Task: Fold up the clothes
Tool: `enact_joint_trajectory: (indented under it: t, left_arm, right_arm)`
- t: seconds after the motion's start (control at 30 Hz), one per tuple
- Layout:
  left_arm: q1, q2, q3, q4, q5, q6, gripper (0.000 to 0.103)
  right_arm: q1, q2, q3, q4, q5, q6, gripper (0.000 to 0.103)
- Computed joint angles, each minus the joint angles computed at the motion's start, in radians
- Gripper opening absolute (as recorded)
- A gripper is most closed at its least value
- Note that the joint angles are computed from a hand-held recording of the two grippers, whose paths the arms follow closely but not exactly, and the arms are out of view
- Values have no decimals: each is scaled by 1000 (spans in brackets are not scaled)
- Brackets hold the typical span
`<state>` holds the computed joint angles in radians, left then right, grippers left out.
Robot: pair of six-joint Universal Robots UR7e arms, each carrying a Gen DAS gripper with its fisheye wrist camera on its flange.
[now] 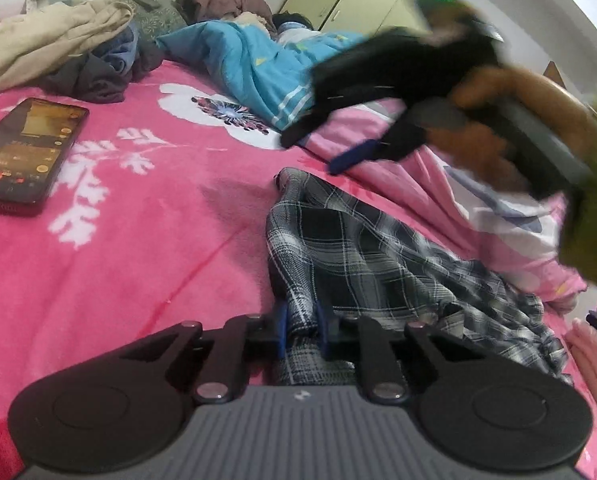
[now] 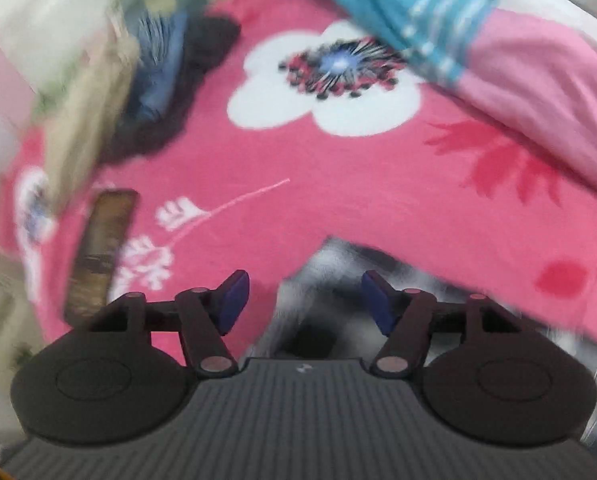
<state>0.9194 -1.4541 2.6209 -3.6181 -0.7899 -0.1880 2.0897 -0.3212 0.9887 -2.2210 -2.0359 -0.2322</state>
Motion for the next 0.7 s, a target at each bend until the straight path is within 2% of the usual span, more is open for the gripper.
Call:
enact_joint_trajectory:
  t: [0.07,0.13,0.17,0.2,0.23,0.27,0.4,0.5,0.7]
  left_arm:
    - [-6,8,3,-17,6,12,13]
    - [-14,14,8,-40,9,27,12]
    - [-17,15,10,-48,8,30,11]
    - [-19,13,12,-50,4,29,11]
    - [-17,6,14,-47,-7,24,11]
    - [-15,-3,16,-41,-21,19,10]
    - [6,-38,15,7,-57,-10,10]
    - [16,-61,14,47,-73,-33,10]
    - [15,-89,23,92,-71,-54,10]
  right_arm:
    - [22,89,-128,119,-84,-18,62]
    - [32,144,-185,167,-179,-40,59]
    - [33,159,-194,172,-217,-50,48]
    - [33,157,-178,144,-229,-71,31]
    - [34,143,-144,81,-228,-102,17]
    - [35,123,-103,10,-222,-122,8]
    - [36,50,42,-238,-195,-169,6]
    - [30,36,103,-380,-166,-198,4]
    - [-10,113,93,-527,-92,-241,3]
